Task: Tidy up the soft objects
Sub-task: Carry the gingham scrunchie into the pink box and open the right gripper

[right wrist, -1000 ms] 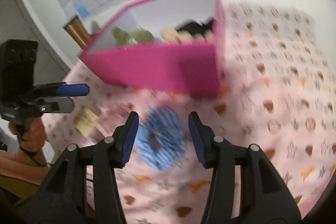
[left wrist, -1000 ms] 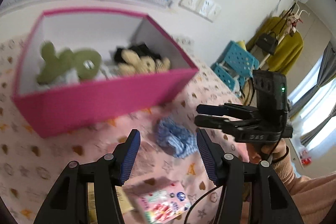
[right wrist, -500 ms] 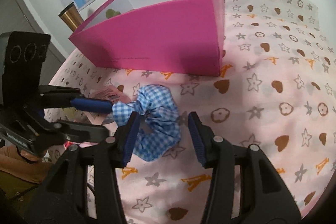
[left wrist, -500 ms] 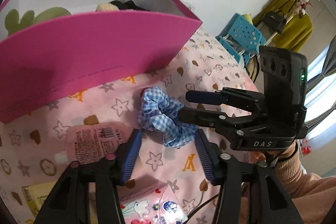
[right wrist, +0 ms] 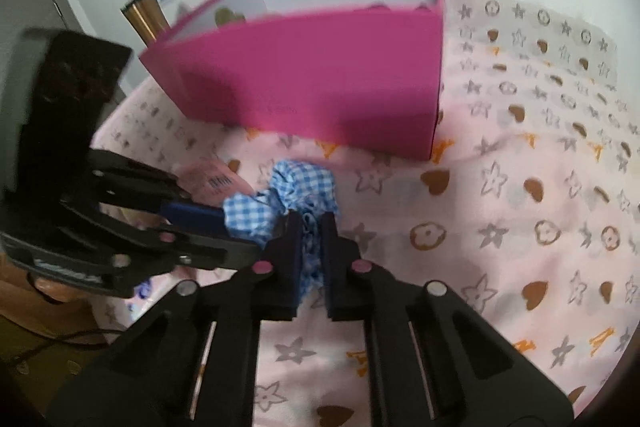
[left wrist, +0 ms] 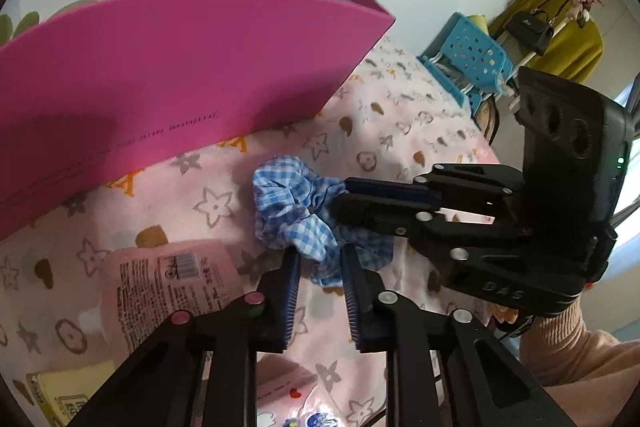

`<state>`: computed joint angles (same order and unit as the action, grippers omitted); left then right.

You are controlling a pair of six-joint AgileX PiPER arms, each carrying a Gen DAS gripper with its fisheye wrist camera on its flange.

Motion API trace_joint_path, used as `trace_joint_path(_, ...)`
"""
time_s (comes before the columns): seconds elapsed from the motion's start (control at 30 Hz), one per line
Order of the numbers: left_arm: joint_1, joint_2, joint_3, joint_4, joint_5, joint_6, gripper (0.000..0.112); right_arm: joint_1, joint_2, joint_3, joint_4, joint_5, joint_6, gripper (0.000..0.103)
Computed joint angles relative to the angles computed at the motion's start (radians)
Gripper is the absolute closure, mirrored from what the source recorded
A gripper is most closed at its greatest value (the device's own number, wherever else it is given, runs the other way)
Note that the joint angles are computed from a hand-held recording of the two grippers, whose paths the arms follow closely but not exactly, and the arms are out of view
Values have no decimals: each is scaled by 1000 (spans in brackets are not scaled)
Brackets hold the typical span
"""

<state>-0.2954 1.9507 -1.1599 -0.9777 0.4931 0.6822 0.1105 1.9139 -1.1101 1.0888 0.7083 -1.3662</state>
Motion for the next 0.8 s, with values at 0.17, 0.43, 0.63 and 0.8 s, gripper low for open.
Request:
trace_joint_path(0.17, 17, -71, 19, -79, -4, 91, 94, -26, -58, -9, 38, 53, -25, 94)
trace_joint_path(0.43, 44, -136, -67, 36, 0, -12, 94, -16, -110, -114, 78, 48, -10, 94)
trace_joint_path(0.63, 58, -88, -227, 220, 27, -202, 94, 18, -63, -244, 61, -10, 28, 94)
trace_joint_path(0.8, 90, -29, -331, 313, 66, -290, 94, 32, 34, -377, 2, -24, 116, 94)
